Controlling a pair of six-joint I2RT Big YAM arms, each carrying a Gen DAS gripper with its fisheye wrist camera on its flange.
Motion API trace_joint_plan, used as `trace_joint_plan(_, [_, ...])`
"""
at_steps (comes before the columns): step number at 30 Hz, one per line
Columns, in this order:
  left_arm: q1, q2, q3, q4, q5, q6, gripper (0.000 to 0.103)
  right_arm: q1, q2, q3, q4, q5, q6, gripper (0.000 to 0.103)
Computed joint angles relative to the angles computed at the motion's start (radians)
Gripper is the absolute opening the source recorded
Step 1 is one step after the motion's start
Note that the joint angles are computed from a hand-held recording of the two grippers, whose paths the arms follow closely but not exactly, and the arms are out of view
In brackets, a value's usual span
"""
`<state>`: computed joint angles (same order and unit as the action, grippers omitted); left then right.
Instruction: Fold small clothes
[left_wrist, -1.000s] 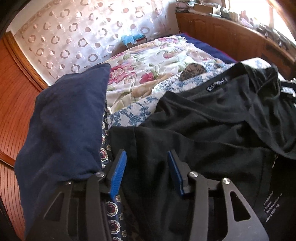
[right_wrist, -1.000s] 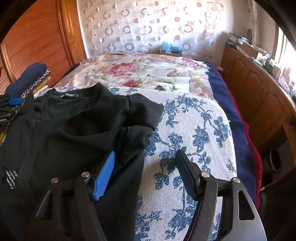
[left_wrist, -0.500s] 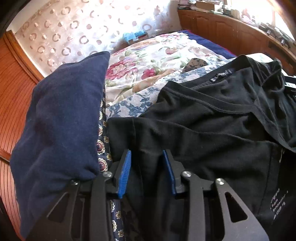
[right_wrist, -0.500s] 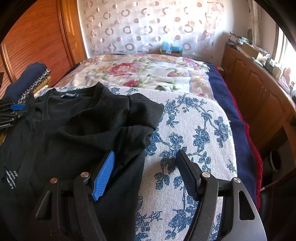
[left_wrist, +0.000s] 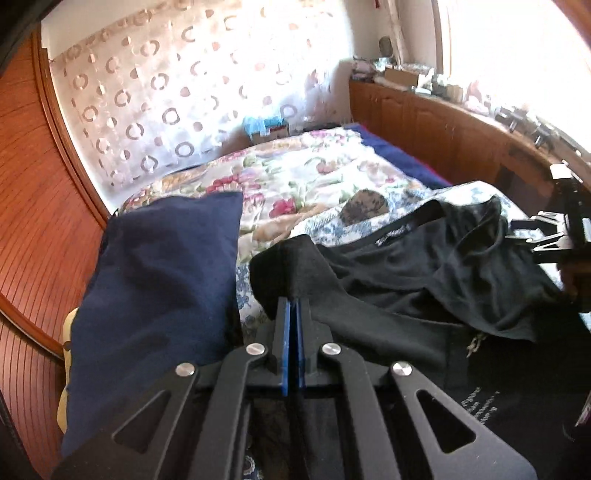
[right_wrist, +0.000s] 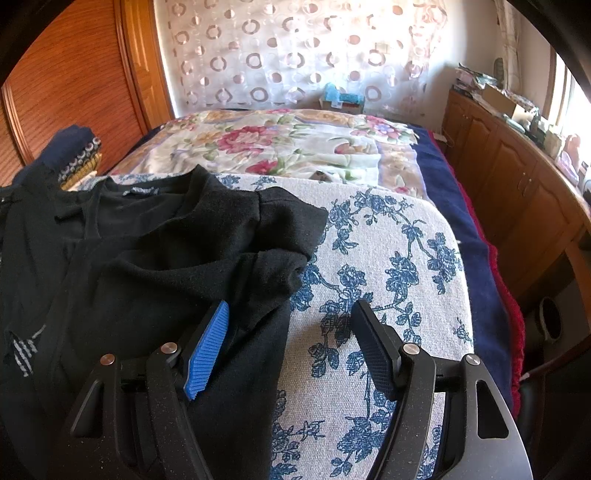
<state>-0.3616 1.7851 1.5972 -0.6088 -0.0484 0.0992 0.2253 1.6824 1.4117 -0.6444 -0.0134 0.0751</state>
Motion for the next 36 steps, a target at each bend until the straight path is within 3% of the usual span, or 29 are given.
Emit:
trace_joint_plan(10, [0.014, -0.064, -0.085, 0.076, 0.035, -0.028, 0.000, -0.019, 0.025, 0.073, -0.019, -0.124, 0.027, 0.070])
trace_joint_plan(19, [0.018, -0.114, -0.139, 0.116, 0.052, -0.048, 0.000, -0.024, 0.130, 0.200, -0.107, -0.105, 0.039, 0.070])
trace_joint_plan(24, [0.020, -0.124, -0.157, 0.130, 0.056, -0.060, 0.000, -0.032, 0.170, 0.261, -0.146, -0.141, 0.045, 0.042])
trace_joint_plan(27, [0.018, -0.128, -0.165, 0.137, 0.055, -0.069, 0.000, -0.037, 0.190, 0.293, -0.174, -0.198, 0.041, 0.012])
trace_joint_plan(32, [0.014, -0.142, -0.179, 0.151, 0.053, -0.076, 0.000, -0.022, 0.144, 0.252, -0.115, -0.231, 0.020, 0.009])
trace_joint_plan(36, [0.012, -0.165, -0.206, 0.181, 0.041, -0.082, 0.000, -0.009, 0.086, 0.211, -0.066, -0.205, 0.020, 0.009])
